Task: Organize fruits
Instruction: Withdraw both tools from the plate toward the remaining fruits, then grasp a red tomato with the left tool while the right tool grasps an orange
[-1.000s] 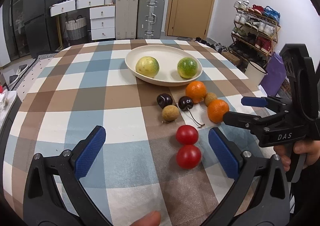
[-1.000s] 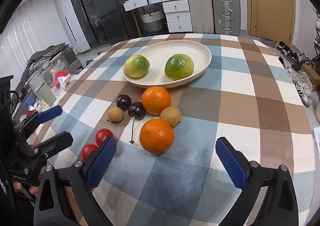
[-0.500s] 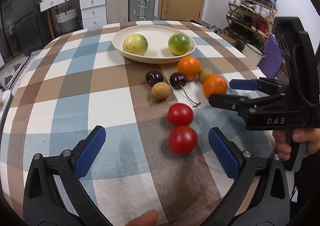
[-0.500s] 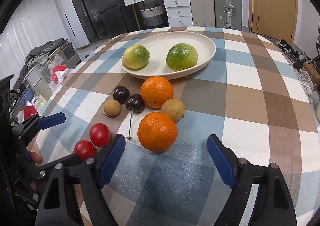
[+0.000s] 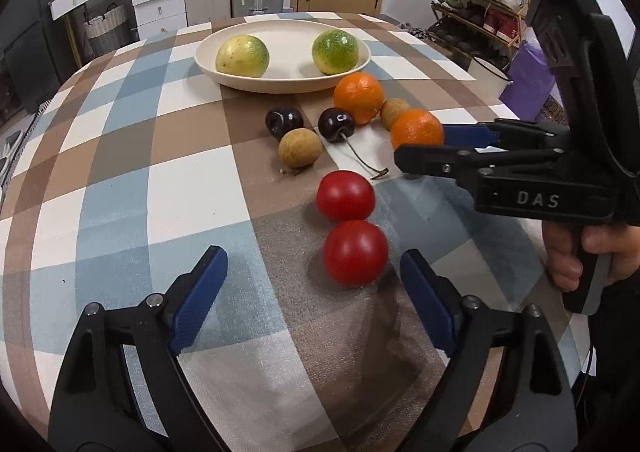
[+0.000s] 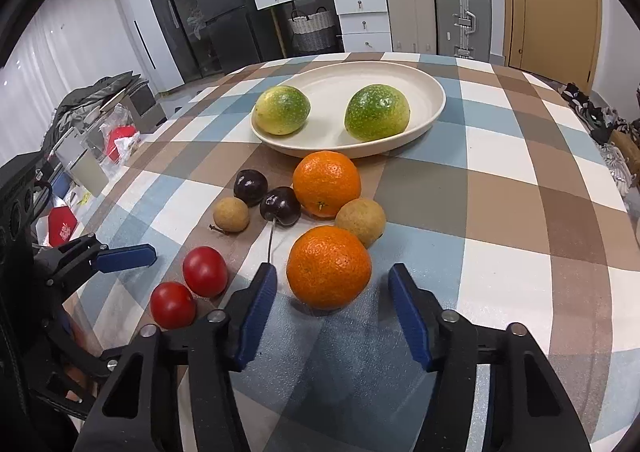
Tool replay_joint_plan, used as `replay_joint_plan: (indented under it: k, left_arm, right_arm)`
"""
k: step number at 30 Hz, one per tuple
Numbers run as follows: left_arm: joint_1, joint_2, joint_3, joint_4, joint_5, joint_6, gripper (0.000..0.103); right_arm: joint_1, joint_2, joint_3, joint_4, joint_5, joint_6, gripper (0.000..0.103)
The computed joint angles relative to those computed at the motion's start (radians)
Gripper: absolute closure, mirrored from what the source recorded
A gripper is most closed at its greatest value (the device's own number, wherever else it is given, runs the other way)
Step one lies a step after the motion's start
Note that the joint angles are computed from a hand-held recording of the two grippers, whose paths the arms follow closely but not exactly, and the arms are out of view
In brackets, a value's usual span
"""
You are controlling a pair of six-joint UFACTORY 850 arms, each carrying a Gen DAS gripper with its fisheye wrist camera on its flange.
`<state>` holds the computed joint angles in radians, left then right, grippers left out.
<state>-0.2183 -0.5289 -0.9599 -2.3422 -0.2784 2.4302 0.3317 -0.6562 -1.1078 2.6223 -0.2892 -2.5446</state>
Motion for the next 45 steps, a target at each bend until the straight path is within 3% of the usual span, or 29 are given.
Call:
replay_joint_plan:
  k: [3,7,9,12,14,15,20,37,45]
  left_arm:
    - [0.002,0.0,0.002,0.006,-0.008,-0.004,0.018]
    - [0.005,0.003,0.006,0.028,-0.022,-0.016,0.028]
    - [0.003,0.008,0.012,0.053,-0.032,-0.024,0.036]
    - [0.004,0.013,0.019,0.114,-0.059,-0.058,0.055]
    - [0.002,0.015,0.022,0.12,-0.065,-0.054,0.072]
    - [0.003,0.015,0.023,0.14,-0.071,-0.07,0.075]
    - [0.014,0.026,0.032,0.142,-0.102,-0.078,0.075]
    - [0.057,0.082,0.07,-0.047,-0.198,0.045,0.075]
    - [0.059,0.094,0.037,-0.117,-0.219,0.075,0.075]
  right_arm:
    - [-0.002,0.001,0.002,-0.002,-0.004,0.007,0.048]
    - [-0.003,0.001,0.001,-0.009,-0.005,0.012,0.048]
    - [-0.006,0.001,0.001,-0.025,-0.009,0.03,0.048]
    - [-0.007,-0.001,0.0,-0.043,-0.016,0.053,0.048]
    - [-0.008,-0.002,-0.001,-0.054,-0.018,0.065,0.049]
    - [-0.008,-0.003,-0.002,-0.051,-0.017,0.062,0.053]
    - [-0.007,-0.004,-0.004,-0.079,-0.018,0.074,0.061]
    - [-0.036,0.033,0.038,-0.172,-0.106,0.162,0.062]
    - [-0.042,0.093,0.065,-0.12,-0.129,0.104,0.062]
